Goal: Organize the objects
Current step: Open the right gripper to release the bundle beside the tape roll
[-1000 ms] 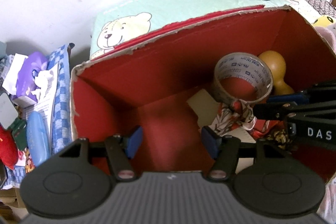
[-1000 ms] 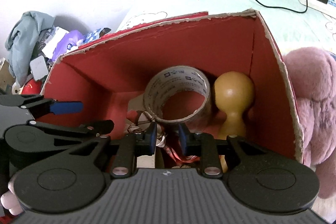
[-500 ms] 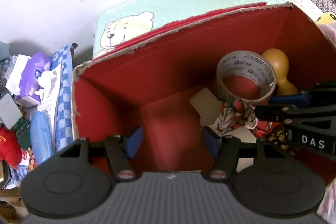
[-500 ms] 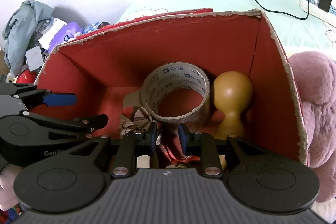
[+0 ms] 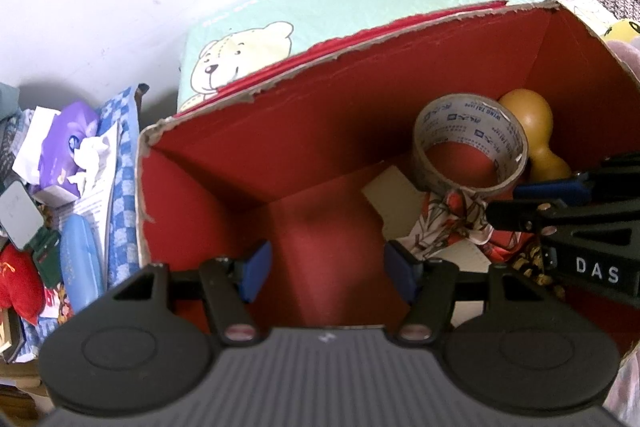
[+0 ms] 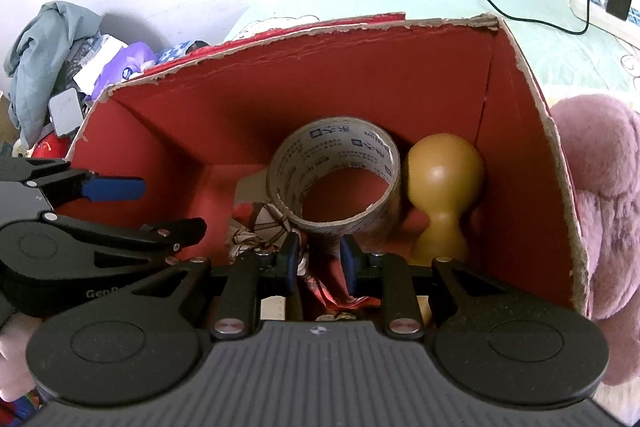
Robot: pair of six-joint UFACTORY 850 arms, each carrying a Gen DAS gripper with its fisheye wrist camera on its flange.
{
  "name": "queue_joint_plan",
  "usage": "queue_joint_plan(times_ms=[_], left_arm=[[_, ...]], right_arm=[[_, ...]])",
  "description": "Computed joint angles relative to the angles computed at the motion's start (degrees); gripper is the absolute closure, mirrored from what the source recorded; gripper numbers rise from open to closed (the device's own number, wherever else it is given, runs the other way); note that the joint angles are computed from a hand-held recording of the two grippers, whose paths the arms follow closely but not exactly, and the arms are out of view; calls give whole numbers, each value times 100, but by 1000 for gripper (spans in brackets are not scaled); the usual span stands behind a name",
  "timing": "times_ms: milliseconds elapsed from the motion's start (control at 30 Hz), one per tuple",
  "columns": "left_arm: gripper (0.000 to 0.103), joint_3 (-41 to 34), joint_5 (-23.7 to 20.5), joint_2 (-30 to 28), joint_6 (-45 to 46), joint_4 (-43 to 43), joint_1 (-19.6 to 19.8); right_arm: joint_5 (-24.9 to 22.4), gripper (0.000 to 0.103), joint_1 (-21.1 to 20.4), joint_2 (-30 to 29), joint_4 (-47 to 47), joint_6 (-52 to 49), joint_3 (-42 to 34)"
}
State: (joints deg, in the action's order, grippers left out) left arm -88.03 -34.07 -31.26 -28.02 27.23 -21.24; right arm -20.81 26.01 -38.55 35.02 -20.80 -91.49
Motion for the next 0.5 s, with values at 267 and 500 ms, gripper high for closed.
queue_joint_plan(times_ms=[267, 500], left_arm=[[36, -12, -27, -8, 19, 3, -10], [36, 33, 25, 18, -34, 103, -19]], right_arm=[[-57, 77, 16, -46, -350, 386, -100], [160, 73, 89, 22, -1107, 1172, -23]])
